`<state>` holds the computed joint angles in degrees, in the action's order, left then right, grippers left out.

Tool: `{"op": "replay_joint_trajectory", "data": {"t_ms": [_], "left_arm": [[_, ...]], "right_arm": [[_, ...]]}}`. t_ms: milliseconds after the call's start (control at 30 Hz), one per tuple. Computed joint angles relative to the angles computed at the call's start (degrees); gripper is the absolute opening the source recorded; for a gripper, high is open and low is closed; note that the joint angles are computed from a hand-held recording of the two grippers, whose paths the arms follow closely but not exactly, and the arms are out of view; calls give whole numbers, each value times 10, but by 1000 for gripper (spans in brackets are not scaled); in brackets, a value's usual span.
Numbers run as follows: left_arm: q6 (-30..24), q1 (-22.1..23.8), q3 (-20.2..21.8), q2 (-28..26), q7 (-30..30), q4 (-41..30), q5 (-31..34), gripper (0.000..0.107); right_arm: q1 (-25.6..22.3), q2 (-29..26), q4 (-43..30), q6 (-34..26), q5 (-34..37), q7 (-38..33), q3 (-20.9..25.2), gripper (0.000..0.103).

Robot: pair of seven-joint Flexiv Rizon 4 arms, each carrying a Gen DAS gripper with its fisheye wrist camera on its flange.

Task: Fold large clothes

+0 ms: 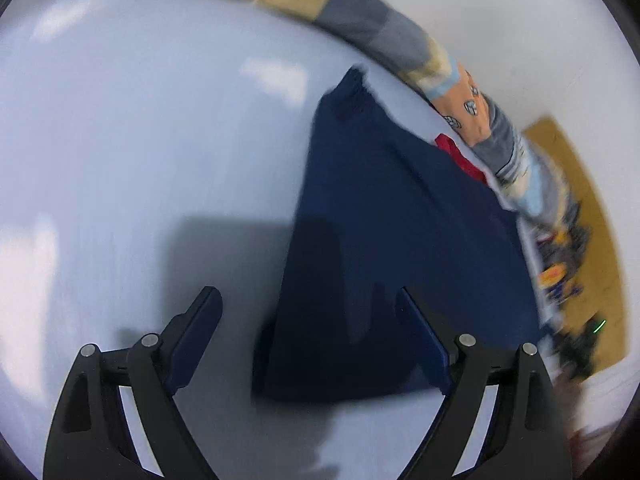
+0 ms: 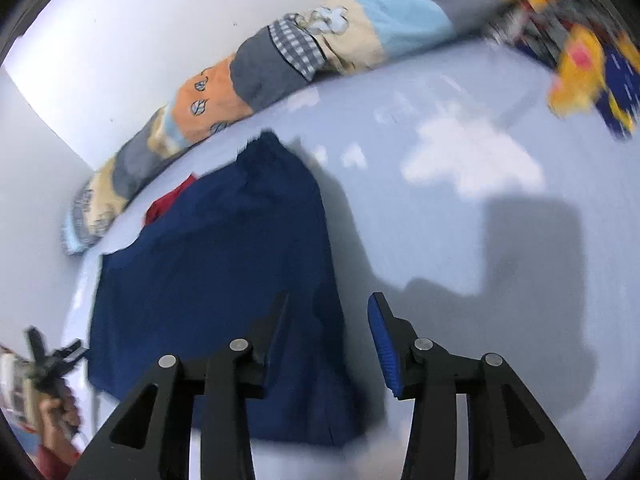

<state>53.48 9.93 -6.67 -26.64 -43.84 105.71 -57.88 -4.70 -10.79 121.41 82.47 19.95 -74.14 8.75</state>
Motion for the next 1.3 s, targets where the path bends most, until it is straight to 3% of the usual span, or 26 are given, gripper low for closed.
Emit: {"op": "replay_joint_trajectory", "data": {"t_ms": [100,233,333,367,433,567,600,667,733,767,900,1033,1200,1300], "left_arm": [[-10,9,-10,41,44,64,-90,89],[-57,-4,4,62,52,92,-155,91],[-46,-28,11,50,44,79,-158,100],[-38,-34,7,46,50,76,-171,103],[9,-59,1,29,44,59,-183,103],[76,-82,-14,4,25,28,-214,103],[89,-85,-24,-4,30,17,-237,103],[118,-96,-29,-17,26,-2,-264,101],[167,-113,-29,-20,13,-6,-260,35],[161,-111,-28,-20,6,-4,-247,14],[202,-124,-29,-4,52,14,-254,13],[184,-123,-20,37,36,56,-235,13],[146,-132,6,112,17,138,-181,13],[125,-131,25,139,8,169,-151,17]], "right_arm": [[-68,20,-12,-47,186,-118,71,44],[-89,22,-35,-92,368,-227,81,44],[-91,-1,-75,-106,480,-313,76,45],[-86,-10,-88,-106,500,-328,71,50],[-66,-25,-107,-95,508,-333,57,55],[-49,-64,-165,-105,550,-367,35,54],[-45,-74,-176,-112,544,-362,31,50],[-41,-99,-210,-125,544,-361,32,21],[-19,-103,-211,-88,508,-326,29,18],[-23,-102,-213,-78,511,-327,36,17],[7,-84,-178,-16,432,-275,41,14],[3,-56,-147,22,396,-257,66,14],[-16,23,-90,6,427,-279,82,14],[11,72,-10,-7,348,-196,52,18]]}}
